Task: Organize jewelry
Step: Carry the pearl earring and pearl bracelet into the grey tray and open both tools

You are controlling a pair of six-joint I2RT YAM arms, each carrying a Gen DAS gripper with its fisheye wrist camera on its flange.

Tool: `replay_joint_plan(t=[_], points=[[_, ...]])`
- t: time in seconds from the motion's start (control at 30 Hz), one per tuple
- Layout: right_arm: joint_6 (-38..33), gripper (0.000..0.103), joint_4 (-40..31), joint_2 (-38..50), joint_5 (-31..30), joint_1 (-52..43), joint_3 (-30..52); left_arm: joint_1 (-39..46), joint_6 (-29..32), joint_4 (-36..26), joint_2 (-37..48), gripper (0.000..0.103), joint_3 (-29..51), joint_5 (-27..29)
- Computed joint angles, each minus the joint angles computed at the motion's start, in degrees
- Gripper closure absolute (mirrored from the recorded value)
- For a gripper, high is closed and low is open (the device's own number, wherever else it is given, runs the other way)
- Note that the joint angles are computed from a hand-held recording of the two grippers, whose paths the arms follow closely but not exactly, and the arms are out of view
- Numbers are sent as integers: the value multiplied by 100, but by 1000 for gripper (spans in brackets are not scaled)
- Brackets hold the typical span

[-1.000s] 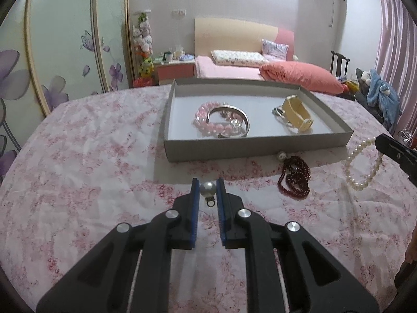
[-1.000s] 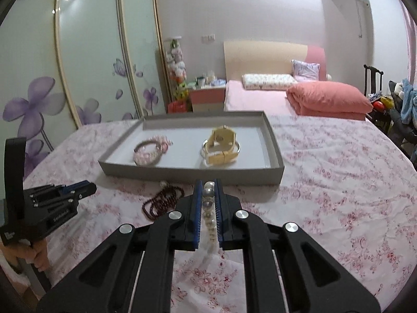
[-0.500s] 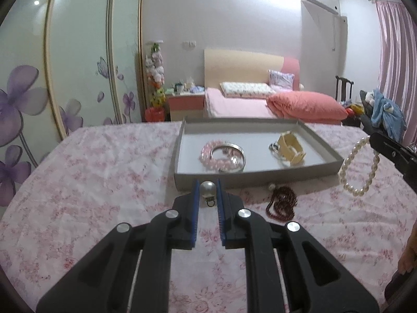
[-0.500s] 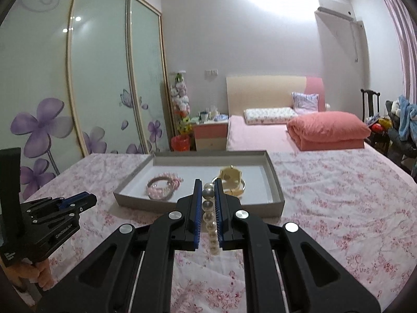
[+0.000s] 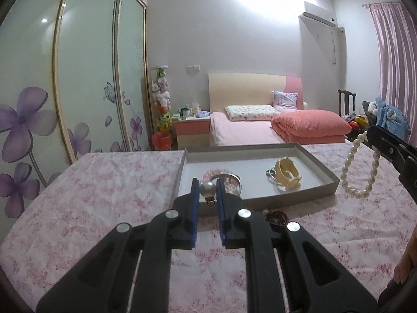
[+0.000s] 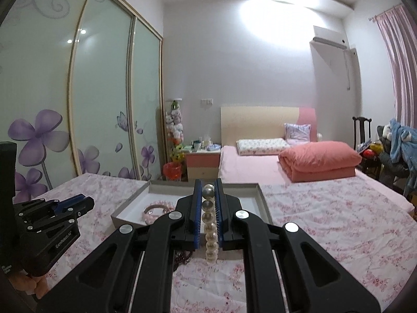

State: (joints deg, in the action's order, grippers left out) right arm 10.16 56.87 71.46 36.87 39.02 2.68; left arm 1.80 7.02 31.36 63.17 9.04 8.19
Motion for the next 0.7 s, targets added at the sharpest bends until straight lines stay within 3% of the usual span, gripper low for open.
replay_joint_plan(t=[0.3,0.7], points=[[-438,93,985,305,420,226,-58,-188,-123,198,-208,89,-51,-210],[-838,93,1603,558,563,312,18,-337,-173,270,-332,89,17,-325]])
